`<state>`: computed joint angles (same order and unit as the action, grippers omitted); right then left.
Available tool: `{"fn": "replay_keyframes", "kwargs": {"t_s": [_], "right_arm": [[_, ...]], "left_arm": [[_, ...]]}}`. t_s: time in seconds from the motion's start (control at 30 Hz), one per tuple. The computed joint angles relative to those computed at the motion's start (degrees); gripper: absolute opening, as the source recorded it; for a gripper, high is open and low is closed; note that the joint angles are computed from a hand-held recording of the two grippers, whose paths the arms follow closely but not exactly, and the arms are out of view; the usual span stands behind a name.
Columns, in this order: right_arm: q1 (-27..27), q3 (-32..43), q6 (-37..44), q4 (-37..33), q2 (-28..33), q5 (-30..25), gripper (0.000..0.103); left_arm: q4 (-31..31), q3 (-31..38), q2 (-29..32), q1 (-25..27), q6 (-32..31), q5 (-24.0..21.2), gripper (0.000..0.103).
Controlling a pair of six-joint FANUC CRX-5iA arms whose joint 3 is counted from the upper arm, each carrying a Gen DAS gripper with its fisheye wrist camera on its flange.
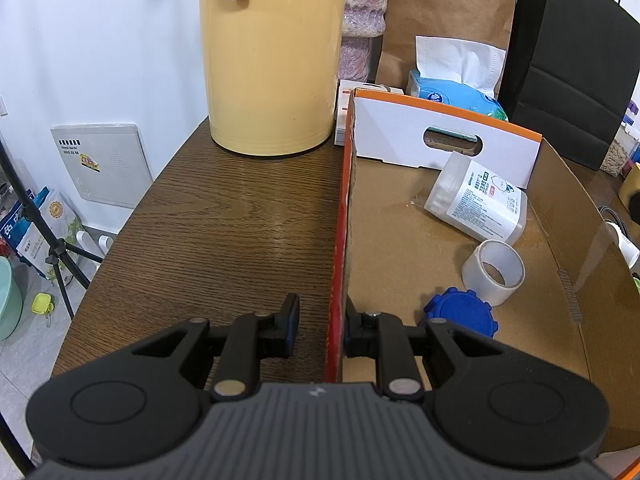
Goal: Organize rigid objects
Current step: 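Move the right gripper to the white cube plug adapter and grasp it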
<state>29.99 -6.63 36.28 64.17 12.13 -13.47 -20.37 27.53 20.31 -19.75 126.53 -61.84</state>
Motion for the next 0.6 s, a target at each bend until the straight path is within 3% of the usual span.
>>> {"fn": "replay_keyframes", "kwargs": {"t_s": [0.27,0.6], "right_arm": [[-5.97,-7.89,-15.11,14.14,-4.71,2.82,0.103],[-11.17,-15.94,-27.85,24.02,-8.83,4.41,0.103]], "left_arm": [[0.0,-0.01,-0.01,0.02,-0.06,0.0,0.021],[0.01,-0.03,-0.02,0.03,-0.07,0.01,0.021]]}}
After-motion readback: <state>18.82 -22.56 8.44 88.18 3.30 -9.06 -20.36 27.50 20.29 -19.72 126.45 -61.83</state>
